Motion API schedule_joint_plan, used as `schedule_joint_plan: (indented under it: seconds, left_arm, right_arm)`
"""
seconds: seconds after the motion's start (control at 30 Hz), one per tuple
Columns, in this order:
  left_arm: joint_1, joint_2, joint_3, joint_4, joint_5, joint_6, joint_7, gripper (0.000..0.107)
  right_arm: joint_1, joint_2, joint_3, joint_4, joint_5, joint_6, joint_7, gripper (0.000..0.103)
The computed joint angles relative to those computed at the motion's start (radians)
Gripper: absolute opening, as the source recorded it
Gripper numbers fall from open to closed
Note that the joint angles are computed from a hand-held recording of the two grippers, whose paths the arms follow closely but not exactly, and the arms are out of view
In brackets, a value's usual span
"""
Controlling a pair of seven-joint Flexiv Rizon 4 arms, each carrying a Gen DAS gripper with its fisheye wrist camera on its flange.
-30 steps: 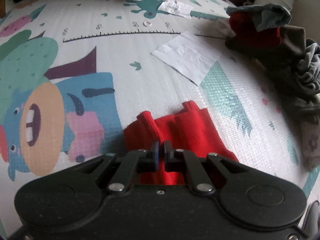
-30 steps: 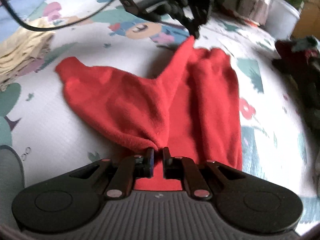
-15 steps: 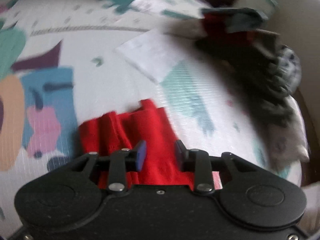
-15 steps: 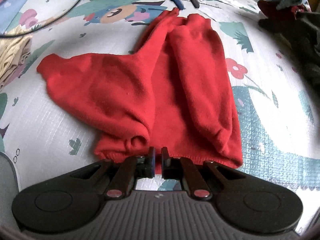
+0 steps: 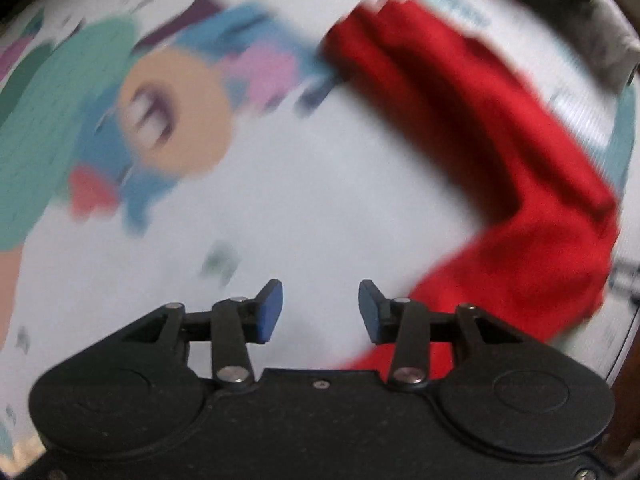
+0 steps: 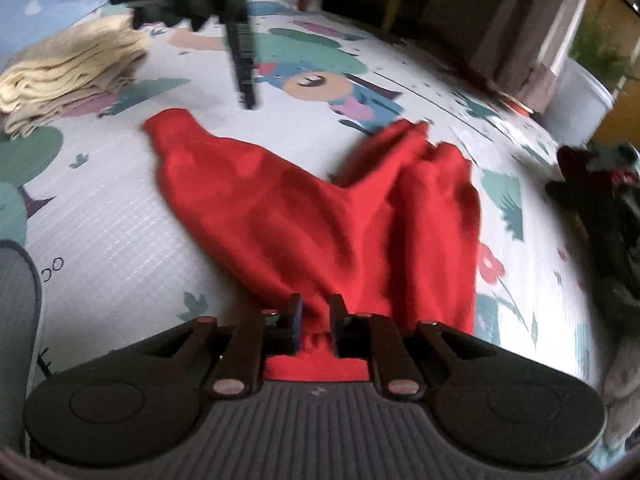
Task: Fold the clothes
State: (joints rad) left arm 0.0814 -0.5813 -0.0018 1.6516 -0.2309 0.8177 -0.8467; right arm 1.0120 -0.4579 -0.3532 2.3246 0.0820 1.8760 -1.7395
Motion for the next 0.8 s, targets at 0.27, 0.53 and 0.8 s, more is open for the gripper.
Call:
schedule_joint_plan:
  seconds: [0.27, 0.53, 0.8]
  left_arm:
    - [0.067, 0.047, -0.007, 0.150, -0.109, 0.010, -0.022, 0.045]
    - [0.042, 0.086, -0.049, 0.229, -0.132, 0.123, 0.110, 0.005]
    - [0.040, 0.132, -0.108, 0.219, -0.256, 0.184, 0.252, 0.005]
  right_arm:
    - [0.085, -0.028, -0.074, 0.005, -0.005, -0.025, 0.010, 0.019]
    - [0.122, 0.013, -0.052, 0.075, -0.016, -0.015, -0.029, 0.019]
    - [0.160, 0.037, -0.063, 0.103, 0.012, -0.008, -0.064, 0.020]
